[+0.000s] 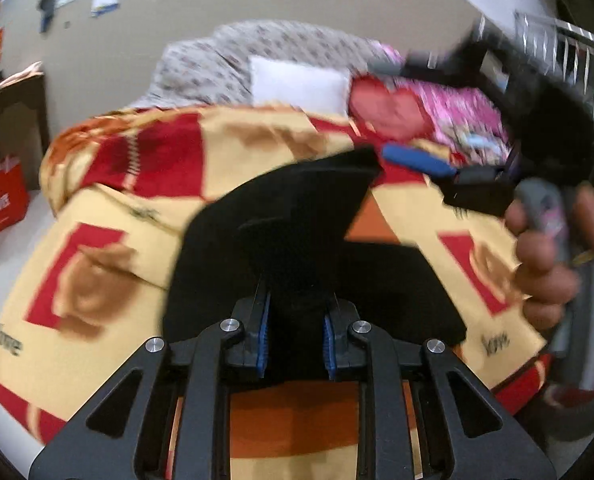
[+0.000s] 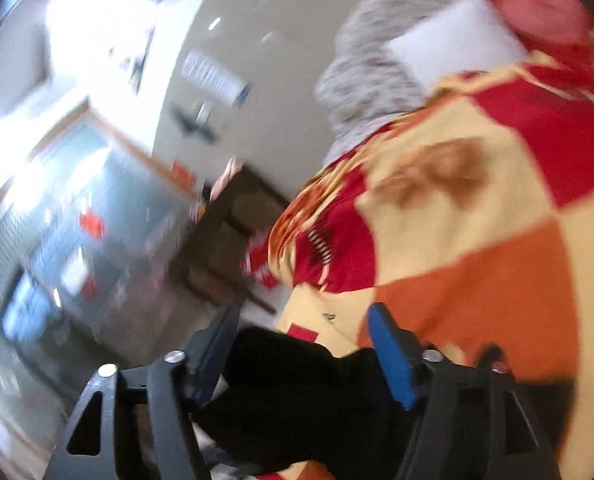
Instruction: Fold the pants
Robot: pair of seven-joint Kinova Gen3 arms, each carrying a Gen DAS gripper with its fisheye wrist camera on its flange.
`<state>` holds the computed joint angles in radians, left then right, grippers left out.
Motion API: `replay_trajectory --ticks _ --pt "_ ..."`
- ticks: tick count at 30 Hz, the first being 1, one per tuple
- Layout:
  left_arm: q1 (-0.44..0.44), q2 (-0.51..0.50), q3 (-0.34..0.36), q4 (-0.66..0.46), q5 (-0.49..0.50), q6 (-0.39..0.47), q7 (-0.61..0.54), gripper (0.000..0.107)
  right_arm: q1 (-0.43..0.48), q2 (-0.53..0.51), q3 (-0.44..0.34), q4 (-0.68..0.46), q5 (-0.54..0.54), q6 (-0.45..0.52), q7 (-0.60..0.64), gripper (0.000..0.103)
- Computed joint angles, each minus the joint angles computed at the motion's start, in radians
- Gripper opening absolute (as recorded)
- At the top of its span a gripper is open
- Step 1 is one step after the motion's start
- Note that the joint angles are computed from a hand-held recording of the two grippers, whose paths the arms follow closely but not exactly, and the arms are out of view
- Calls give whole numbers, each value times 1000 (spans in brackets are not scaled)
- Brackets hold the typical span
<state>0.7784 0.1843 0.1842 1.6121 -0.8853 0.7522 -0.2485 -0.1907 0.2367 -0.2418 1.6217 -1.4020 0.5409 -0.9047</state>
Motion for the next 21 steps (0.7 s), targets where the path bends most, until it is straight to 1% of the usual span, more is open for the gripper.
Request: replay_trajectory --ticks 1,2,3,4,5,6,7,9,10,11,12,13,14,15,16,17,18,19,20,21 --pt "3 16 4 -10 -6 12 -2 19 -4 -11 12 5 40 6 -41 73" --pt "25 35 -1 -23 -28 37 10 19 -27 -24 40 21 81 8 -81 75" --pt "39 40 -7 -22 -45 48 24 19 -67 -25 87 23 122 17 -115 75" --pt "46 40 -11 -19 -53 52 30 19 -96 -17 117 22 162 32 -148 75" --pt "49 38 -11 -17 -54 54 31 19 -107 -8 128 15 203 51 -189 75" --pt "50 37 -11 -18 -53 58 28 19 -99 6 121 14 228 72 -222 75" --pt "50 34 -11 -11 -55 60 26 19 -74 18 96 8 236 85 -239 75" --pt "54 37 -8 -12 -58 72 18 19 -2 53 5 -1 208 115 -223 75" --pt "59 38 -7 -13 -60 78 17 19 28 77 -41 -14 196 119 -193 72" --pt "79 38 -26 -12 -59 84 14 19 40 91 -70 -28 200 118 -179 56" --pt "116 38 -62 -18 -56 96 7 19 33 97 -82 -34 221 103 -181 45" --pt "135 35 -89 -23 -36 92 -13 19 8 92 -74 -35 258 74 -187 31" --pt "136 24 -105 -25 0 72 -49 20 -5 79 -72 -36 298 51 -186 24" --pt "118 4 -102 -18 35 35 -90 20 0 74 -84 -44 330 44 -202 22" --pt "89 -12 -80 -15 63 10 -131 21 2 59 -79 -52 367 54 -223 19" --pt "42 -33 -41 -8 98 -18 -171 23 -14 44 -55 -61 407 61 -234 18" --pt "-4 -57 -5 6 139 -58 -212 29 -46 12 -13 -53 448 51 -230 17" --pt "-50 -76 29 21 180 -94 -253 39 -83 -15 33 -43 489 44 -239 17" --pt "-97 -95 59 40 220 -134 -282 44 -123 -35 80 -31 529 25 -261 17" --pt "-143 -118 90 58 261 -159 -310 54 -151 -50 126 -18 570 13 -286 17"
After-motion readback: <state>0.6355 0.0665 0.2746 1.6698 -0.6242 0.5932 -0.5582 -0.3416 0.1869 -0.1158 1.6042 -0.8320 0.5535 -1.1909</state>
